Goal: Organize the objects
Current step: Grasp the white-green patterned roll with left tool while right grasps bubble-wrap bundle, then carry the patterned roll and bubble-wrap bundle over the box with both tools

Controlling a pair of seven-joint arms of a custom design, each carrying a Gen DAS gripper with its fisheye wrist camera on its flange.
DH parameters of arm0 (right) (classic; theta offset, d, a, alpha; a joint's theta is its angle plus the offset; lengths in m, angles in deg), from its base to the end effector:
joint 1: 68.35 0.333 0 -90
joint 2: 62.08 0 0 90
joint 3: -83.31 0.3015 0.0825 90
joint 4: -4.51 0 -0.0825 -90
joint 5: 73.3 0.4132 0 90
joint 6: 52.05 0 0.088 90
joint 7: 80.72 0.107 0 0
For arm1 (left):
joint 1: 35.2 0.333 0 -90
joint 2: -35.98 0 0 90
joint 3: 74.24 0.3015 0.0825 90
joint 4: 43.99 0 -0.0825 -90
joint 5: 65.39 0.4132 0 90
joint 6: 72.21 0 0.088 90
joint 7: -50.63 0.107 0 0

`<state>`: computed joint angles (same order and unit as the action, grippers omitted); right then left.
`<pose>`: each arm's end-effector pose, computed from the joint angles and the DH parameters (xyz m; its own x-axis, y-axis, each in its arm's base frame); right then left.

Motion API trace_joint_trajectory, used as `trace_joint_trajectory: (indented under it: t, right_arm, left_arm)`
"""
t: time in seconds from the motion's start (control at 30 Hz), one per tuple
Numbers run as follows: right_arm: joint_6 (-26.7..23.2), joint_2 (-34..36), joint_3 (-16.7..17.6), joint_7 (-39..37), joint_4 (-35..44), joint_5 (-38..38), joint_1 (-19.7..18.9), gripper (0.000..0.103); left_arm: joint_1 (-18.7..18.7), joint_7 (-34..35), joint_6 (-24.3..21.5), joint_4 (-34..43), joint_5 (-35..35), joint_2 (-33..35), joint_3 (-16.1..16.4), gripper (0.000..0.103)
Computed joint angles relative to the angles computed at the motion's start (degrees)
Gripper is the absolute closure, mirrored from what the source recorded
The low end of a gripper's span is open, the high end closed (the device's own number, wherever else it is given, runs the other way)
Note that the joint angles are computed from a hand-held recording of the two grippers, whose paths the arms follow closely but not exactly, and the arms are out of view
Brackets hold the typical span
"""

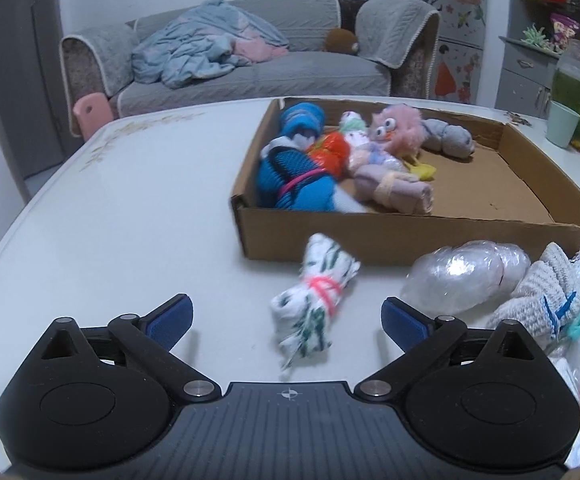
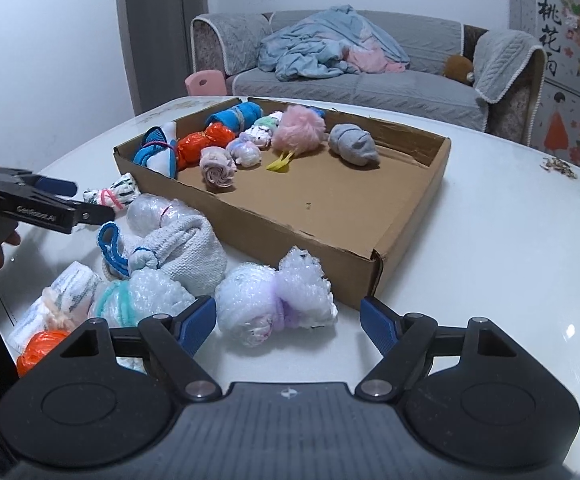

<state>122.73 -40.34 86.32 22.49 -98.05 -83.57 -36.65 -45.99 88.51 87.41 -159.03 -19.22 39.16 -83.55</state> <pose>0.5815 0.4144 0.4172 0.5275 -0.8481 -0.0493 -0.5599 -0.3035 -0.7710 0.5831 -0.2466 0.4732 -0.0712 -0.9957 -0.0600 -0.6538 0.0920 -0.7511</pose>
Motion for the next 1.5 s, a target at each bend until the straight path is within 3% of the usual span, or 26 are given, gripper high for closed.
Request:
trace_joint_trajectory:
  t: [0.23, 0.4, 0.53, 0.6, 0.73, 0.77, 0.87, 0.93, 1.2, 1.5]
  right_arm:
    - [1.1, 0.7, 1.2, -2.3, 0.4, 0.7, -0.9, 0.03]
    - [2.1, 1.1, 4.9, -6.7, 0.1, 3.8, -4.0, 0.038]
    - [2.5, 1.3, 9.6, -11.4, -0.2, 8.1, -7.7, 0.043]
    - [2.5, 1.1, 9.7, -12.4, -0.4, 9.4, -7.7, 0.045]
    - [3.3, 1.1, 11.1, -14.2, -0.8, 12.3, -8.8, 0.047]
    - [3.4, 0.9, 11.2, -14.4, -1.1, 12.7, -8.9, 0.047]
    - [3.9, 0.0, 10.4, -14.4, -2.1, 13.4, -8.2, 0.048]
    - [4.8, -0.7, 12.1, -15.5, -3.1, 14.8, -9.9, 0.048]
    - [7.1, -3.9, 12.1, -16.3, -5.2, 15.7, -10.8, 0.047]
    - [8.2, -3.8, 4.4, -12.6, -2.1, 11.5, -5.5, 0.047]
  left_arm:
    - [0.0, 2.5, 2.2, 1.0, -1.1, 1.9, 0.8, 0.004]
    - [0.9, 6.8, 6.8, -0.7, -6.2, 1.8, 1.1, 0.015]
    - [0.8, 8.1, 8.1, -1.1, -6.8, 1.7, 1.6, 0.032]
    - [0.8, 9.6, 8.4, -1.1, -8.1, 1.7, 1.5, 0.04]
    - [0.9, 10.1, 9.1, -1.7, -9.6, 1.2, 1.6, 0.069]
    - [1.1, 10.9, 9.2, -1.9, -10.9, 1.0, 1.5, 0.071]
    - [1.2, 10.9, 9.2, -2.4, -11.3, 0.3, 1.5, 0.071]
    - [1.2, 9.3, 9.3, -2.9, -9.5, -0.5, 1.6, 0.071]
    - [2.8, 10.0, 9.9, -3.7, -8.2, -3.4, 0.2, 0.071]
    - [3.4, 14.9, 10.2, -0.3, -8.4, -3.1, -1.0, 0.071]
